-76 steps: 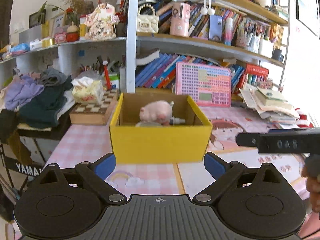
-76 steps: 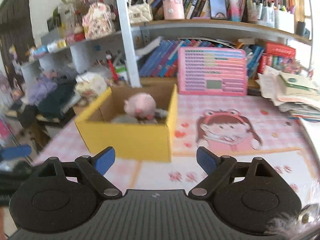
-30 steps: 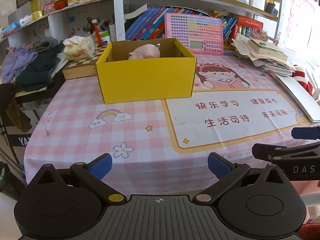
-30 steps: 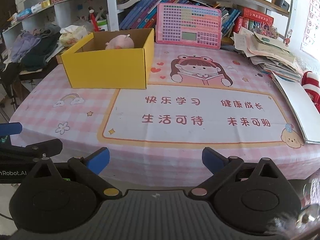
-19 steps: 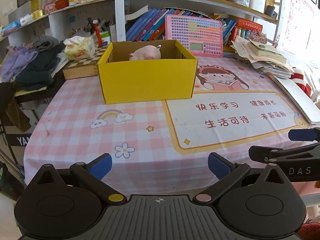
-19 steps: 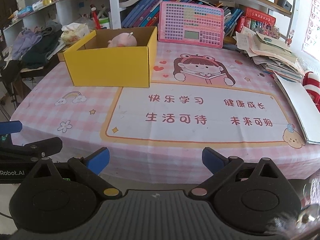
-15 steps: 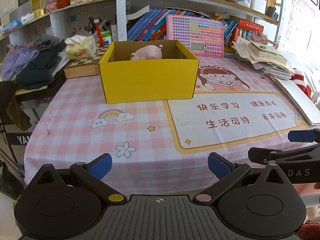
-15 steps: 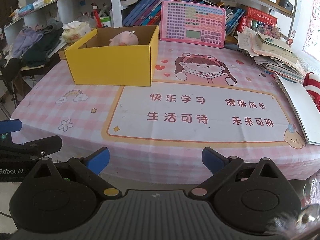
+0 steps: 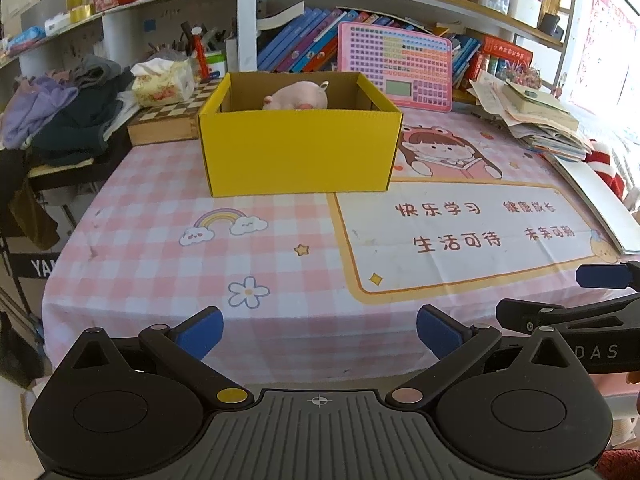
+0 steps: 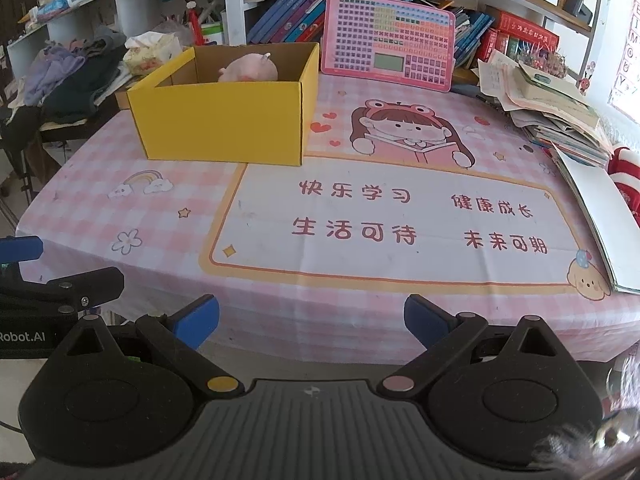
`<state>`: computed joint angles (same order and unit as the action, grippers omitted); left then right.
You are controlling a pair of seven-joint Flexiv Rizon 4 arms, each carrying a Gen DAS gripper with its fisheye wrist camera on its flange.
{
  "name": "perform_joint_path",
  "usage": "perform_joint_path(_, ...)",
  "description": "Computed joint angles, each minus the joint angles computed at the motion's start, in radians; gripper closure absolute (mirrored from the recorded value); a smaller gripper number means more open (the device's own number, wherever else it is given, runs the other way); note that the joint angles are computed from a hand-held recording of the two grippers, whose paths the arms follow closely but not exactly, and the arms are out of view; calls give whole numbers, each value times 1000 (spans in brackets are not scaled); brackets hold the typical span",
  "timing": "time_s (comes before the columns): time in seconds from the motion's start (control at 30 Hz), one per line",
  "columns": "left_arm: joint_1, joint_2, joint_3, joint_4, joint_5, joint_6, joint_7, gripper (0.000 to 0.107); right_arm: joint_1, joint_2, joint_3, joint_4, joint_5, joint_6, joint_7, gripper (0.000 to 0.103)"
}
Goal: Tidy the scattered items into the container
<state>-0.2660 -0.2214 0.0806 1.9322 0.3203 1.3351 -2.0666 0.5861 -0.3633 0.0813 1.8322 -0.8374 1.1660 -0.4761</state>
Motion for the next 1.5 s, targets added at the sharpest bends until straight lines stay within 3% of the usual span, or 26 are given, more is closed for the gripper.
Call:
perform_joint_path(0.83, -8, 6, -9, -13, 27, -41, -34, 4, -8, -6, 11, 4, 80, 16, -74, 3)
perform_joint_path(1.5, 5, -1, -28, 2, -40, -32, 16, 4, -10, -7, 14, 5, 109, 11, -100, 3)
